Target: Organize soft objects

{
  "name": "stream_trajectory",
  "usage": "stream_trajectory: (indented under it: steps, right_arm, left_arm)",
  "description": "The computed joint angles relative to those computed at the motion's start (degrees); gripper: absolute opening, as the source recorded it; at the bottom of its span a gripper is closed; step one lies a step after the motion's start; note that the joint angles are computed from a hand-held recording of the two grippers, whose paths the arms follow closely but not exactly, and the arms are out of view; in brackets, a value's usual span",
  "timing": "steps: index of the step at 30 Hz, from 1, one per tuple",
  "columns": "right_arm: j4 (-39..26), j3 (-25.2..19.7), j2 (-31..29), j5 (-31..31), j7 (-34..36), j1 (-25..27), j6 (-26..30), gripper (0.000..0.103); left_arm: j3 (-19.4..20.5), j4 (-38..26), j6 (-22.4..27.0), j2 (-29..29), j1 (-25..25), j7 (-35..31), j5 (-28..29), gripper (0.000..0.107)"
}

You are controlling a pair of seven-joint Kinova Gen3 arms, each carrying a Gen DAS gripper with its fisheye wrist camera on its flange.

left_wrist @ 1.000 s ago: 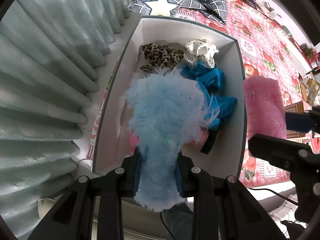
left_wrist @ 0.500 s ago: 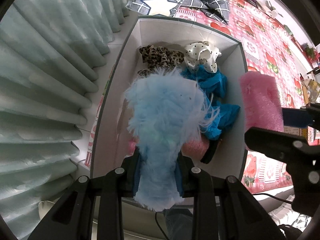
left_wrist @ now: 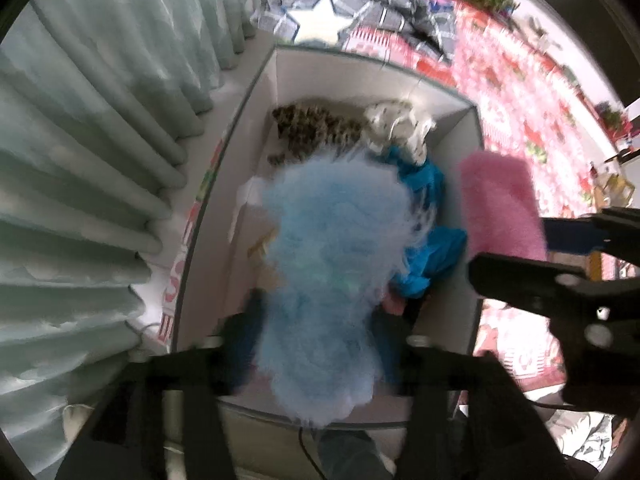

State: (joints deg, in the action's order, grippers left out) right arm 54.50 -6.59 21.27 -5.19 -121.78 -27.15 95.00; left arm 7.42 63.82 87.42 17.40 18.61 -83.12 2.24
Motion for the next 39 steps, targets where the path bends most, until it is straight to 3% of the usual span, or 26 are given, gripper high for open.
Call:
stream_trajectory:
  steps: [1,3,7,9,14,22,39]
  right_arm:
    - [-0.06,0.04,0.02,-0.13,-0.03,0.14,-0.07,0.073]
    - [-0.13,0.29,-0.21,1.00,-0.38,-0.36,-0.21,0.093]
    - [-0.41,0.40,-0.66,2.41,-0.45,-0.90,-0.47,0.094]
    - [-0.09,0.30,-1.15,2.28,-0.27,-0.71,-1.03,0.103]
    - [-0.83,0.60,-1.98,5.59,-1.37,-2.45,-0.33,0.103]
    - [-4.27,0.68,-1.01,11.33,-1.01,-6.75,4.97,0.103]
    - [-8.22,1.32,0.35,15.45,-0.92,-11.63,9.90,0.103]
  left_arm:
    - [-0.10,0.36,-0.69,-0.62,0.18,0.20,-0.40,0.083]
    - [-0.11,-0.11,-0.48,-0.67,0.50,0.50,-1.22,0.083]
    - [-0.04,-2.07,2.72,0.96,0.19,0.02,-0.73,0.088]
    - [-0.21,-2.04,2.94,0.84,0.28,0.21,-0.87,0.088]
    - [-1.20,-2.51,3.14,0.38,1.88,4.80,-4.91,0.088]
    - [-0.67,-1.63,3.46,-1.21,0.79,1.63,-5.21,0.088]
    - [0.06,-1.51,6.02,-3.68,1.48,-2.47,-6.88,0.088]
